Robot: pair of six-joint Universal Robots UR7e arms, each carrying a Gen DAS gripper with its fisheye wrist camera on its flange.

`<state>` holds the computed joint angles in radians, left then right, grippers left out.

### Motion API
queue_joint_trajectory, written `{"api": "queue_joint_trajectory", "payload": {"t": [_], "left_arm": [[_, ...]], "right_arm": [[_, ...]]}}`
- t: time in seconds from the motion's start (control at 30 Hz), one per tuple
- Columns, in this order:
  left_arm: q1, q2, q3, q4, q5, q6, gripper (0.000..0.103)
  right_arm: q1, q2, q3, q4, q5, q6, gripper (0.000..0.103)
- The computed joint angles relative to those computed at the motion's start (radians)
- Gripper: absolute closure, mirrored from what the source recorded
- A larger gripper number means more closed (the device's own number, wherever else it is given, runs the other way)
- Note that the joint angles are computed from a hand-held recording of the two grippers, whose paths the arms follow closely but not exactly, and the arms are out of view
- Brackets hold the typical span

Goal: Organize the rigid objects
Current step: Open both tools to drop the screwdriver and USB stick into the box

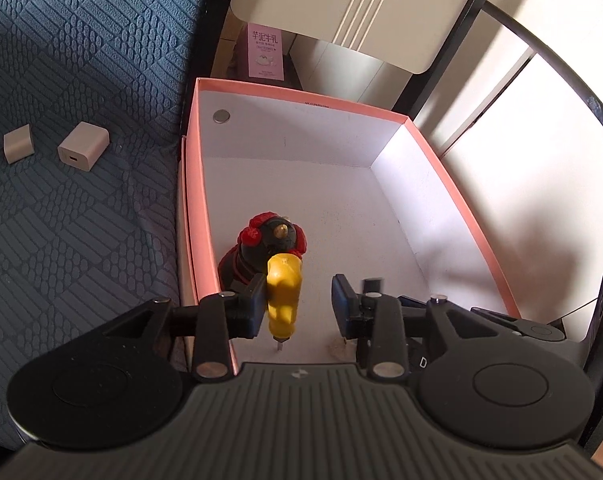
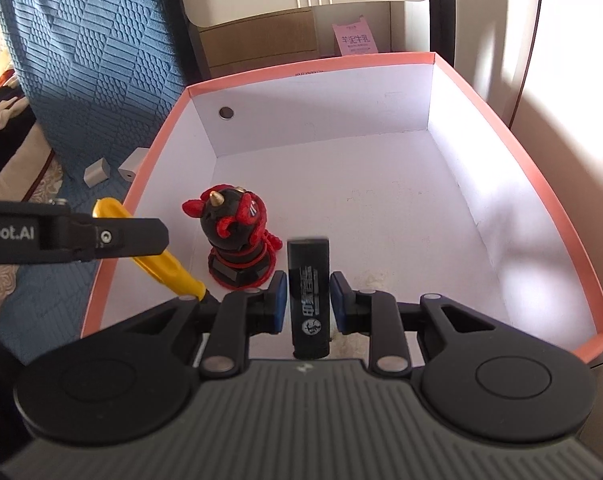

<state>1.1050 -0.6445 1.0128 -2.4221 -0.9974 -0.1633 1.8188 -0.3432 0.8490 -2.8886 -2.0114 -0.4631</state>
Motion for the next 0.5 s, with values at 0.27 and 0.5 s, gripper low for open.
{"api": "queue_joint_trajectory", "payload": {"t": [0.27,0.5], "left_arm": [[-0.017,-0.047,0.035,-0.073,0.015,0.049,0.063],[-0.047,-0.129,0.117,-0.197,0.048,0.130,0.063]], "right_arm": [[0.023,0.004,-0.027,-0.023,0.007,0.010,0.064],[0.067,-0.014,-0.012,-0.076,0.036,-0.014,0.064]]}}
